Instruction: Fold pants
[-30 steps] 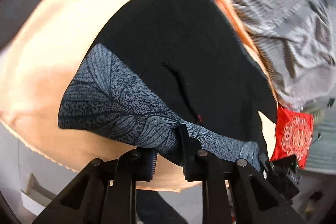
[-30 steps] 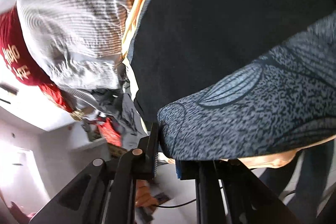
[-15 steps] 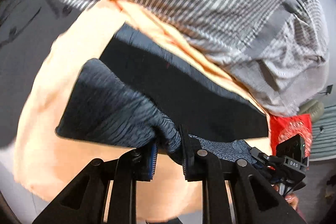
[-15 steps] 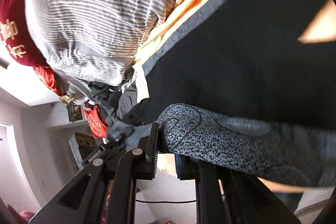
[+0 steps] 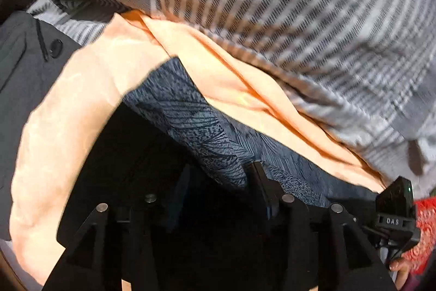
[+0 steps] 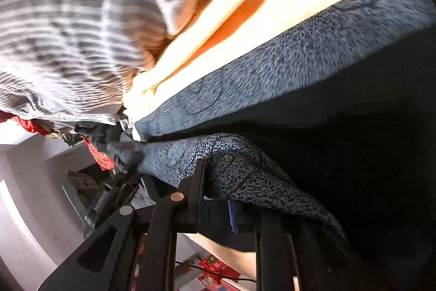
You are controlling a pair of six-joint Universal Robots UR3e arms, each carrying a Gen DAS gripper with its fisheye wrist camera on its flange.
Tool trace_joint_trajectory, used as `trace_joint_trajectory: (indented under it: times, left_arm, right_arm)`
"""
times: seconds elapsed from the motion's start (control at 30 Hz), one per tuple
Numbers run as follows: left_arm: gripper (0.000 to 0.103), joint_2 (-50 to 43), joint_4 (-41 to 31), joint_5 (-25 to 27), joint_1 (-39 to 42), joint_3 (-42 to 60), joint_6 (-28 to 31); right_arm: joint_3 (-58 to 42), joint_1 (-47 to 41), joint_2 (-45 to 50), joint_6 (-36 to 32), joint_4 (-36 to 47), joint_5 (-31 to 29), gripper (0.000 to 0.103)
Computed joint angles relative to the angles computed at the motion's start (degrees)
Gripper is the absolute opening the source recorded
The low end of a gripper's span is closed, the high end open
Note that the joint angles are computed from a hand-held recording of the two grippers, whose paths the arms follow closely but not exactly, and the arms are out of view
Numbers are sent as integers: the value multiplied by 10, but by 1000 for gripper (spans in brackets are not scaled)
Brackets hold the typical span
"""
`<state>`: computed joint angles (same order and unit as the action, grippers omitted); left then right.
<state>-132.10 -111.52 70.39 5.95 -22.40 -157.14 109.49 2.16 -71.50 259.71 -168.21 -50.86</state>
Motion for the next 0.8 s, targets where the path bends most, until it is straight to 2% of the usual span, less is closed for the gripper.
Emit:
trace_joint_trajectory:
  times: [0.07, 0.1, 0.13, 0.17, 0.2, 0.23, 0.33, 0.47, 0.63, 0.67, 0.7, 0.73, 0.8]
  left_arm:
    - [48, -10, -10, 9, -1, 42, -9]
    - [53, -7, -10, 15, 0, 55, -7]
    - [69, 1, -2, 20, 0, 49, -4]
    - [75, 25, 24, 31, -1, 19, -1]
    - [78, 57, 56, 41, -1, -23, 4]
    - [78, 73, 68, 44, -2, -41, 10]
    - [78, 84, 50, 63, -12, -53, 29]
    - [78, 144, 129, 110, -48, -218, 25]
    - [78, 201, 277, 183, -90, -395, 3]
    - [78, 210, 297, 195, -97, -413, 9]
    - [78, 211, 296, 202, -101, -413, 14]
    - [78, 211, 290, 209, -104, -408, 18]
    - [78, 222, 273, 218, -109, -402, 31]
  right_arm:
    - [2, -5, 12, -4, -17, 11, 21]
    - [0, -8, 13, -13, -13, 17, 25]
    - [-9, -11, 9, -29, 4, 24, 31]
    - [-19, -15, 3, -47, 28, 28, 37]
    - [-31, -18, -8, -72, 62, 27, 55]
    - [-56, -16, -23, -103, 111, 13, 68]
    - [-139, 3, -76, -180, 248, -62, 68]
    - [-187, 35, -77, -207, 285, -57, 66]
    - [-251, 98, 12, -243, 364, -63, 53]
    - [-276, 106, 26, -253, 403, -88, 53]
    - [-304, 116, 34, -265, 450, -124, 48]
    - [-307, 120, 26, -268, 477, -162, 38]
    - [-242, 106, -23, -231, 421, -156, 39]
